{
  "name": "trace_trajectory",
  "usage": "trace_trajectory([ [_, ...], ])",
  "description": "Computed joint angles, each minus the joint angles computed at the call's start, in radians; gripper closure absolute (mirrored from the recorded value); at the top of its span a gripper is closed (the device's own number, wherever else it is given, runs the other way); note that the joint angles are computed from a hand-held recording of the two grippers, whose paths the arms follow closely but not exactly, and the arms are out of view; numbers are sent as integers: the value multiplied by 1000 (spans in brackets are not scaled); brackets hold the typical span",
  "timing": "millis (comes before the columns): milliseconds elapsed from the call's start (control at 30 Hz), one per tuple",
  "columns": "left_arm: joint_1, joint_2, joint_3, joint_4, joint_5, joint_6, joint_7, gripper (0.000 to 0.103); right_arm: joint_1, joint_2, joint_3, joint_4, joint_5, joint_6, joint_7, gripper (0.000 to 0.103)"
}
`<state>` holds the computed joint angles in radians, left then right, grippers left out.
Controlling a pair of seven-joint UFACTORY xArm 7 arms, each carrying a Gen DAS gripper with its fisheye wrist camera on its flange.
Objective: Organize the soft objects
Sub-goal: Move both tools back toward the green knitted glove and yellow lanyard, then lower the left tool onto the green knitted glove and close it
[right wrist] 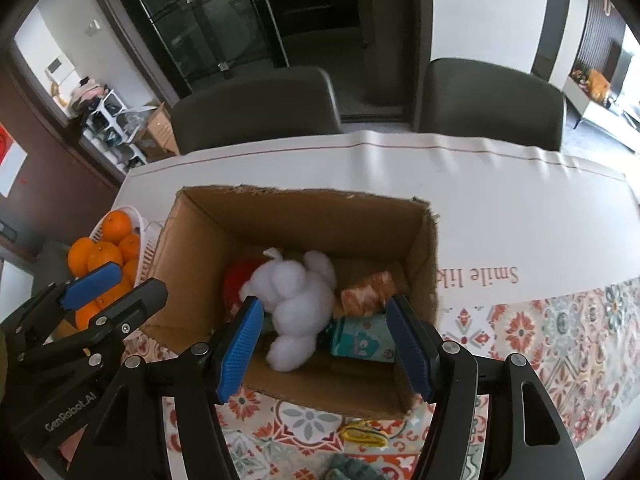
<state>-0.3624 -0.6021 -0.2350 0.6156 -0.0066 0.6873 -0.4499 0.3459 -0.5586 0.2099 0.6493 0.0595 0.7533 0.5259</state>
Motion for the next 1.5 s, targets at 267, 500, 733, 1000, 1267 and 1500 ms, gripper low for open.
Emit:
trace_trajectory([
  [267,-10,-100,-19,-38,12,37,-20,39,-12,-107,51,-14,-65,61,67,38],
  [500,-35,-223,-53,-69,21,88,-41,37,2,-247,80,-60,-81,107,124,38],
  [733,-91,-301,-92,-90,9,133,-49,35,40,-435,96,-133,-57,196,159,38],
  [1000,-178,-337,-144,-115,-21,165,-77,34,74,-644,116,-215,-35,337,190,38],
  [1267,-279,-302,-179,-148,-78,160,-134,34,124,-839,127,-313,11,469,204,38],
  [1500,-377,-216,-189,-177,-124,118,-174,34,161,-994,145,-389,41,586,221,38],
])
